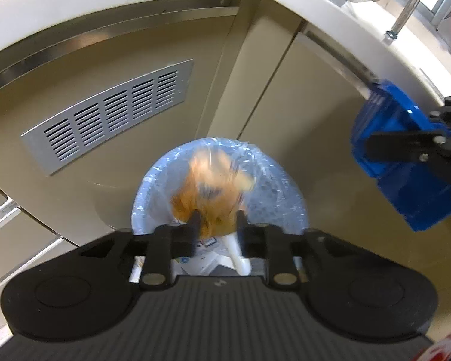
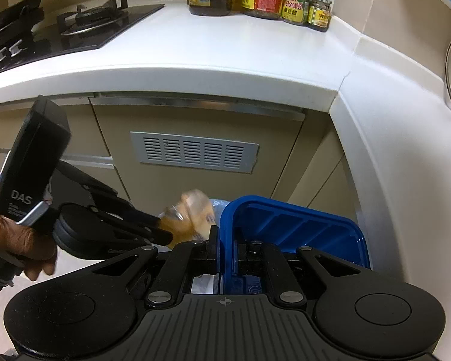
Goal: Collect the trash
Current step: 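Open the left tool to drop the snack bag into the bin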
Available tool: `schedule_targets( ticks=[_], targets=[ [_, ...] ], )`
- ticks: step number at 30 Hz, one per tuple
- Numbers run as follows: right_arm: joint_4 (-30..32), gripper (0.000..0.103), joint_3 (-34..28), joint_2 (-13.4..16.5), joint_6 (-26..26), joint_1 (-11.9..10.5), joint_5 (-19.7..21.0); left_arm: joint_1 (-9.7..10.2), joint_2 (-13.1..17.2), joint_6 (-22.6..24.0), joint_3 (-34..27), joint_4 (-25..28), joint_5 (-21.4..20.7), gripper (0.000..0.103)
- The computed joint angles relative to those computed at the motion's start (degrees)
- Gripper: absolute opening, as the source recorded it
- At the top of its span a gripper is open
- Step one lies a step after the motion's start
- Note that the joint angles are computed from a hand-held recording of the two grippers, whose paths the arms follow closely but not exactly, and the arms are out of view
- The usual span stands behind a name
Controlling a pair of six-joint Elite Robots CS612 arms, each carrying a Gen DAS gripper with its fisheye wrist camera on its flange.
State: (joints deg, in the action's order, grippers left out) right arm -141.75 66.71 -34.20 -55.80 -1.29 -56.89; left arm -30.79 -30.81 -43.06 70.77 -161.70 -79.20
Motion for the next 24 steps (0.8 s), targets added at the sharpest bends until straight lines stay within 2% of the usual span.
schedule_targets(
  ticks=[10,24],
  targets=[
    [0.7,0.007,0.0,0.0,-0.9,0.0,0.3,-0.95,-2.3,-4.5,3.9,-1.5,2.5,0.027],
    [1.7,0.008,0.6,-0.2,-3.9,0.3,1.8,-1.34,-4.0,-5.4,6.0,-1.2,4.8,0.027]
  ],
)
